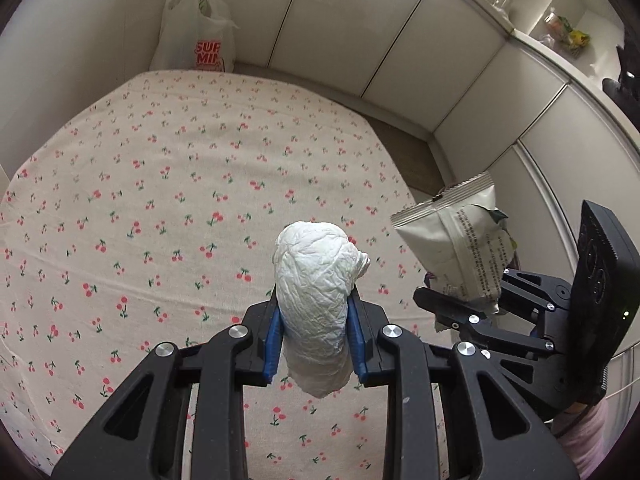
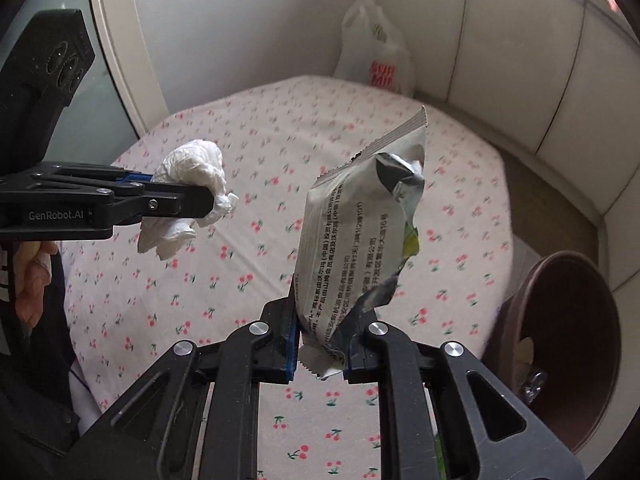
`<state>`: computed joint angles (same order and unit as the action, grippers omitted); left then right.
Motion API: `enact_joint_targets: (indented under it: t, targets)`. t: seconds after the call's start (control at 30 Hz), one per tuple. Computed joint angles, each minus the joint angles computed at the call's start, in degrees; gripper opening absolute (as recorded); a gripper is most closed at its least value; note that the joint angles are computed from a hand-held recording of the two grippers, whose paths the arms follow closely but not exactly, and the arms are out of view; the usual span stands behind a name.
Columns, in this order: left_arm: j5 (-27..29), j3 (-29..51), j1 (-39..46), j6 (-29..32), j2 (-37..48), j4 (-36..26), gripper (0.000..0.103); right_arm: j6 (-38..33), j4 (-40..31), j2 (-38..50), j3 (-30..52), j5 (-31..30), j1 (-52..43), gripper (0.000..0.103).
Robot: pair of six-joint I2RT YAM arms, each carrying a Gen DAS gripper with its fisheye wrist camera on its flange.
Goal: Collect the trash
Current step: 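Carry the wrapper over the bucket and open the right tool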
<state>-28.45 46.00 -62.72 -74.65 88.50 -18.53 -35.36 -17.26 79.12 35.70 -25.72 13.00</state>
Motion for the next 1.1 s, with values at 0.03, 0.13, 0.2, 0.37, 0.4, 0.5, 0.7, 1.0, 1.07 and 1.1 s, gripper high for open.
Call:
enact_joint_targets:
  t: [0.03, 0.13, 0.2, 0.37, 0.4, 0.5, 0.7, 1.0, 1.07, 1.1]
  targets:
    - [-0.3, 0.46, 0.06, 0.18, -0.01, -0.28, 0.028, -0.19, -0.29, -0.14, 0.59, -0.62, -0.75, 0.014]
    - [-1.02, 2.21, 0.27, 0.72, 0.3, -1.11, 0.028, -0.87, -1.65, -2.12, 2.13, -2.91, -3.99, 0.014]
    - [-1.12, 3.44, 0.59, 1.59, 0.83, -1.37, 0.028, -0.46, -1.29, -2.65, 2.84, -4.05, -5.51, 0.015]
    - [-2.45, 7.93, 0.86, 3.73, 3.03, -2.41, 0.028, 0.87, -0.43, -4.09, 4.21, -5.96, -9.11, 0.015]
    - [-2.66, 8.82, 1.02, 4.12, 3.48, -2.42, 0.028, 1.19, -0.06, -4.17, 4.44, -6.16, -9.77, 0.015]
    - [-2.73, 11.13, 1.62, 5.16, 4.85, -1.83, 0.028, 2.37, 1.21, -4.02, 5.11, -7.15, -11.94, 0.015]
    - [-1.91, 16.97, 3.05, 7.84, 9.04, -0.6, 0.028, 5.67, 4.24, -3.45, 6.09, -8.75, -16.54, 0.015]
    - [0.75, 27.58, 4.67, 13.06, 16.89, 0.15, 0.028, 12.64, 9.74, 0.77, 8.65, -8.37, -23.06, 0.015]
    - [1.66, 30.27, 5.02, 14.01, 19.13, 0.18, 0.028, 14.75, 11.05, 2.13, 9.62, -8.36, -25.2, 0.015]
    - [2.09, 31.15, 5.17, 14.41, 19.99, 0.38, 0.028, 15.55, 11.78, 2.99, 10.09, -8.15, -26.01, 0.016]
